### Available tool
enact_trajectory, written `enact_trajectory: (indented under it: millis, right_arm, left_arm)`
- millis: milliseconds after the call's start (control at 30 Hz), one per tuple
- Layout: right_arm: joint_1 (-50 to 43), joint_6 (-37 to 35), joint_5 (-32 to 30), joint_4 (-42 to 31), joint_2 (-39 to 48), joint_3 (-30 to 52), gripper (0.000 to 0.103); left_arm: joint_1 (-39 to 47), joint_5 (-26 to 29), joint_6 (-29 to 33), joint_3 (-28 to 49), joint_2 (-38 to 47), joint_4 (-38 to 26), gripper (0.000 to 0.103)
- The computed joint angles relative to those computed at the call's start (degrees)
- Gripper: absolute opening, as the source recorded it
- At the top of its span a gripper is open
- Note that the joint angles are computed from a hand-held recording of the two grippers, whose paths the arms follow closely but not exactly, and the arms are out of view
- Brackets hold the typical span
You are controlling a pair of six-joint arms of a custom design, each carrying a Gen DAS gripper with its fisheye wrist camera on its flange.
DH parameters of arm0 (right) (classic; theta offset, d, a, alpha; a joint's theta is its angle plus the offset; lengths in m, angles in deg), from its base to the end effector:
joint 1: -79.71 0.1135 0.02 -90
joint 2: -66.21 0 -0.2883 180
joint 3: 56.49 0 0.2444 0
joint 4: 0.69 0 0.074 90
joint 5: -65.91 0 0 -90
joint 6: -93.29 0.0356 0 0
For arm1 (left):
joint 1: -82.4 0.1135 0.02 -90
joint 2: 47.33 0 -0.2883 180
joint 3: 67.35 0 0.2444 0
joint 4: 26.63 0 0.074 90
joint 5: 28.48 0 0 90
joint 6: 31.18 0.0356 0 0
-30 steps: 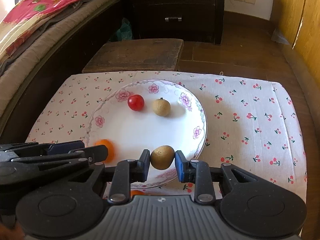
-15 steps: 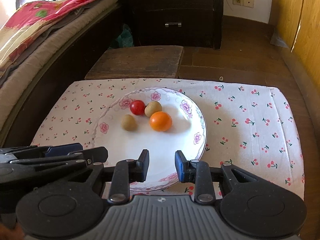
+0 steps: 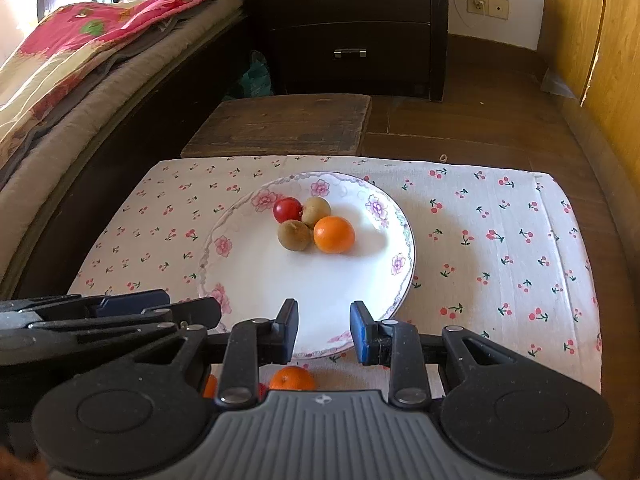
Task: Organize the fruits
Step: 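Move both grippers back toward the remaining fruits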
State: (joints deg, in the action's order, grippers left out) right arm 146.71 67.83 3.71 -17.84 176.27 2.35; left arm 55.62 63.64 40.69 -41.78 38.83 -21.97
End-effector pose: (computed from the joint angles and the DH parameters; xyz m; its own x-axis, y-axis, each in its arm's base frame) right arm 0.1367 0.2797 0.0957 -0.8307 0.0871 -0.5499 0.0068 0.9892 0.1464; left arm 0.1620 -0.0832 0.0975 -0.8487 0.0800 -0.5229 0.2154 0.9551 -0.2034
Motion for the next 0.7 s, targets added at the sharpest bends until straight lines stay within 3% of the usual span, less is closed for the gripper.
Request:
enact_trajectory:
  millis: [567,700]
  right_arm:
    - [6.9,7.3,-1.0,-4.2,0.4,0.8,0.03]
    - [8.1,8.6,-1.5,-4.5,0.7,0.6,0.03]
  left_arm:
    - [-0.7,0.7,0.1,-5.4,-6.5,-3.4,0.053]
    - [-0.2,1.8,0.2,-6.7,-4.3,-1.3,0.053]
